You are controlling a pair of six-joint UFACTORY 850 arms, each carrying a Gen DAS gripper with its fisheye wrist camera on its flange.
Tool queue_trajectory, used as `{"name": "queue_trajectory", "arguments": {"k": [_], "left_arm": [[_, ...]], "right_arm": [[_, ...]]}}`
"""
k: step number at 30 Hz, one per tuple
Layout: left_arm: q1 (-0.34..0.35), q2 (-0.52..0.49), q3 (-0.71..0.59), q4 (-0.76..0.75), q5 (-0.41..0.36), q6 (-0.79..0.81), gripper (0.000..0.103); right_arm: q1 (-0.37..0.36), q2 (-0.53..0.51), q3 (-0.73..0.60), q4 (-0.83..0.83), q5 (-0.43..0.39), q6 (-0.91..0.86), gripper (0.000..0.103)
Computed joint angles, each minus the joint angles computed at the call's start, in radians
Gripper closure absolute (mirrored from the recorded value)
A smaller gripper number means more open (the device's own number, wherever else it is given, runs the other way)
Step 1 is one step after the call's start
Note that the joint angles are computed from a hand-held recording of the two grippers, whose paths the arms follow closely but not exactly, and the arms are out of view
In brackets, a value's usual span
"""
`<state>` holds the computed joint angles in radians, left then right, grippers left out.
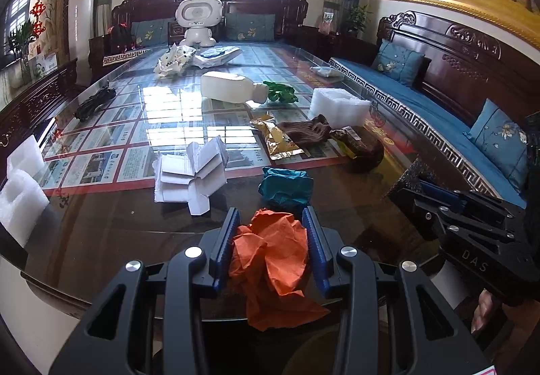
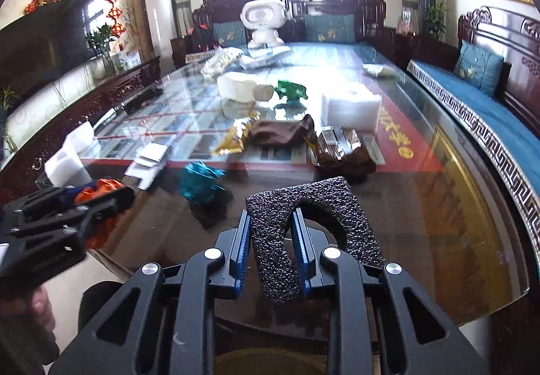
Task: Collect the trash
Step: 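Carry the orange paper and black foam pad down to the yellow bin, then open the right tool over the bin while left releases the orange paper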
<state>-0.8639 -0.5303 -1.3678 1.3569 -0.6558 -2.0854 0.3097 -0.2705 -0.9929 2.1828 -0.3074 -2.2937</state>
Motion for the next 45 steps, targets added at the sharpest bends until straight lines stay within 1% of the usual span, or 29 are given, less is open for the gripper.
{"name": "queue_trajectory", "arguments": {"k": [3, 8, 11, 13, 20, 25, 31, 34, 36, 37, 38, 42, 45], "left_arm": [[-0.019, 0.010, 0.008, 0.003, -0.006, 0.002, 0.063], [-0.066, 0.025, 0.025, 0.013, -0.007, 0.001, 0.063], [-0.096, 0.037, 0.046, 0.028, 0.009, -0.023, 0.063], [-0.121, 0.041, 0.059, 0.029, 0.003, -0.029, 0.063], [-0.196, 0.052, 0.128, 0.054, 0.037, -0.110, 0.063], [-0.233, 0.042, 0.156, 0.048, 0.059, -0.151, 0.063], [-0.257, 0.032, 0.166, 0.027, 0.068, -0.145, 0.063], [-0.262, 0.030, 0.165, 0.024, 0.069, -0.144, 0.063], [-0.261, 0.026, 0.159, 0.019, 0.072, -0.135, 0.063], [-0.261, 0.024, 0.156, 0.016, 0.072, -0.129, 0.063], [-0.262, 0.021, 0.155, 0.020, 0.073, -0.132, 0.063], [-0.257, 0.015, 0.146, 0.022, 0.082, -0.120, 0.063], [-0.254, 0.008, 0.139, 0.017, 0.094, -0.108, 0.063]], "right_arm": [[-0.001, 0.074, 0.070, 0.072, -0.029, -0.082, 0.079], [-0.007, 0.184, 0.185, 0.133, -0.053, -0.152, 0.079], [-0.006, 0.246, 0.256, 0.162, -0.056, -0.184, 0.079], [-0.007, 0.284, 0.307, 0.166, -0.056, -0.188, 0.079], [-0.002, 0.390, 0.481, 0.225, -0.053, -0.258, 0.079], [0.008, 0.397, 0.557, 0.244, -0.034, -0.266, 0.079], [0.021, 0.378, 0.586, 0.292, 0.011, -0.291, 0.077], [0.017, 0.374, 0.595, 0.302, 0.020, -0.304, 0.074], [0.017, 0.371, 0.594, 0.304, 0.033, -0.305, 0.066], [0.017, 0.369, 0.593, 0.305, 0.038, -0.307, 0.059], [0.017, 0.367, 0.592, 0.310, 0.045, -0.313, 0.055], [0.000, 0.359, 0.587, 0.220, 0.048, -0.224, 0.055], [-0.012, 0.364, 0.594, 0.197, 0.039, -0.204, 0.055]]}}
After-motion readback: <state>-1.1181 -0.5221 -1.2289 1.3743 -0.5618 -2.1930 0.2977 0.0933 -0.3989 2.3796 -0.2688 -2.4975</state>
